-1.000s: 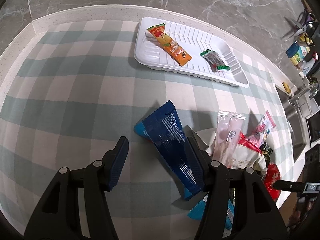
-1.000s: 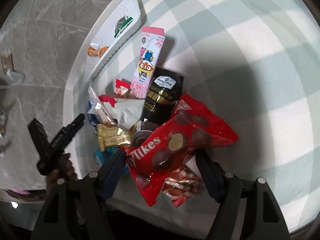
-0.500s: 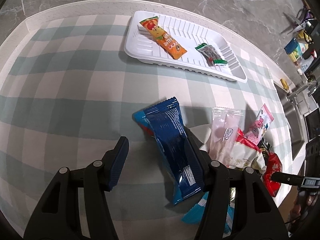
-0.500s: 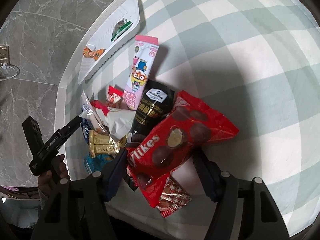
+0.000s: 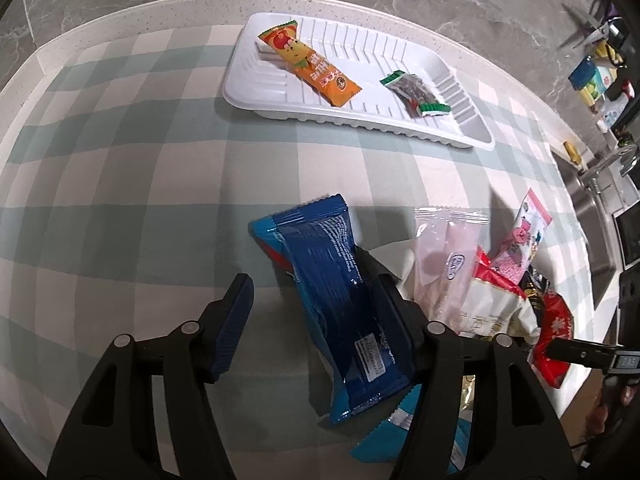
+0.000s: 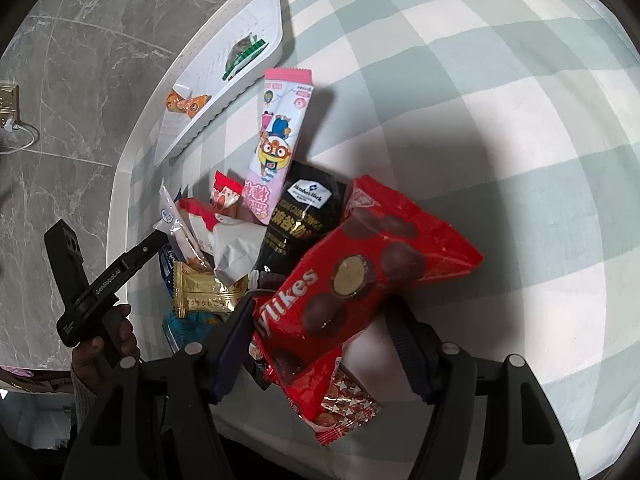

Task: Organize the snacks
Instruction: 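Grasp the blue biscuit pack with the left tool while the right tool grasps the red chocolate bag, then carry the blue pack with the left tool while the right tool carries the red bag to the tray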

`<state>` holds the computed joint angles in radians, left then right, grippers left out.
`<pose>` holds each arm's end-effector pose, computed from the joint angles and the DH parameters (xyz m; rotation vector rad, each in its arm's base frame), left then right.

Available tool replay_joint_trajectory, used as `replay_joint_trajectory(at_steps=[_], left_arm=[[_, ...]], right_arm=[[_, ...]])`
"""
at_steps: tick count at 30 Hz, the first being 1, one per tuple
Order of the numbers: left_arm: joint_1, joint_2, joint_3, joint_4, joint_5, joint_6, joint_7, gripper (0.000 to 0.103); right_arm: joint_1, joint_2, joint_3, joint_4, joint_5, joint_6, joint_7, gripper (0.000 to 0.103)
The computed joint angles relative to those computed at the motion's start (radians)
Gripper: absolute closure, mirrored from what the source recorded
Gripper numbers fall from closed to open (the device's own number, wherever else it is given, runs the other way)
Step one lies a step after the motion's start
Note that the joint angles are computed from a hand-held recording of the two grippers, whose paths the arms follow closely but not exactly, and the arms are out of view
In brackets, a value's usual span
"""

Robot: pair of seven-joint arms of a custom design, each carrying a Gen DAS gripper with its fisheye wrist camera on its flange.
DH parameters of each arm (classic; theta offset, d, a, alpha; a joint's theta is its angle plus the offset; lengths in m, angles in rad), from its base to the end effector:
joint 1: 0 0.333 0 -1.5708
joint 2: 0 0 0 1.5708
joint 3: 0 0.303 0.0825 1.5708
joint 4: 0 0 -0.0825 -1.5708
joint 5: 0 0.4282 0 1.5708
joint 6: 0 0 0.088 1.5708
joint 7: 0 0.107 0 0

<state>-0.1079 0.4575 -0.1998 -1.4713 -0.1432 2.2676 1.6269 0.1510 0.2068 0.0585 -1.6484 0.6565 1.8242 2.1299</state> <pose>0.7261 -0.2097 0.4301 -1.8542 2.4003 -0.6151 0.6421 0.1848 0.4790 -1.3844 2.4196 0.8734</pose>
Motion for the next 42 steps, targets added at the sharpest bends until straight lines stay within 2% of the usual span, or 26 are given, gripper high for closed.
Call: replay_joint_trajectory(at_steps=[6, 15, 16, 19, 22, 23, 33, 42], left_arm=[[-0.021, 0.025, 0.011, 0.022, 0.048, -0.037, -0.018, 0.042], [-0.045, 0.002, 0.018, -0.034, 0.132, 0.036, -0.001, 0.042], [-0.046, -0.001, 0.018, -0.041, 0.138, 0.044, 0.003, 0.043], [-0.046, -0.014, 0.020, -0.063, 0.154, 0.071, 0.020, 0.059], [-0.034, -0.018, 0.016, -0.069, 0.135, 0.081, 0.032, 0.074], [-0.028, -0.017, 0.014, -0.068, 0.123, 0.080, 0.036, 0.075], [0.030, -0.029, -0.011, -0.073, -0.037, 0.055, 0.066, 0.078], [0.065, -0.061, -0.011, -0.094, -0.128, 0.054, 0.082, 0.078]], right_arm=[[0.002, 0.005, 0.001, 0.007, -0.008, 0.000, -0.004, 0.033], [-0.002, -0.012, -0.003, -0.025, 0.009, 0.033, 0.011, 0.038], [-0.002, -0.014, -0.004, -0.029, 0.004, 0.038, 0.010, 0.040], [-0.002, -0.023, -0.005, -0.045, 0.008, 0.058, 0.007, 0.054], [-0.002, -0.033, -0.007, -0.061, 0.008, 0.082, -0.001, 0.060], [-0.003, -0.037, -0.007, -0.068, 0.014, 0.089, -0.005, 0.062], [-0.009, -0.118, -0.020, -0.189, 0.119, 0.213, -0.021, 0.066], [-0.011, -0.170, -0.041, -0.248, 0.169, 0.271, -0.007, 0.066]])
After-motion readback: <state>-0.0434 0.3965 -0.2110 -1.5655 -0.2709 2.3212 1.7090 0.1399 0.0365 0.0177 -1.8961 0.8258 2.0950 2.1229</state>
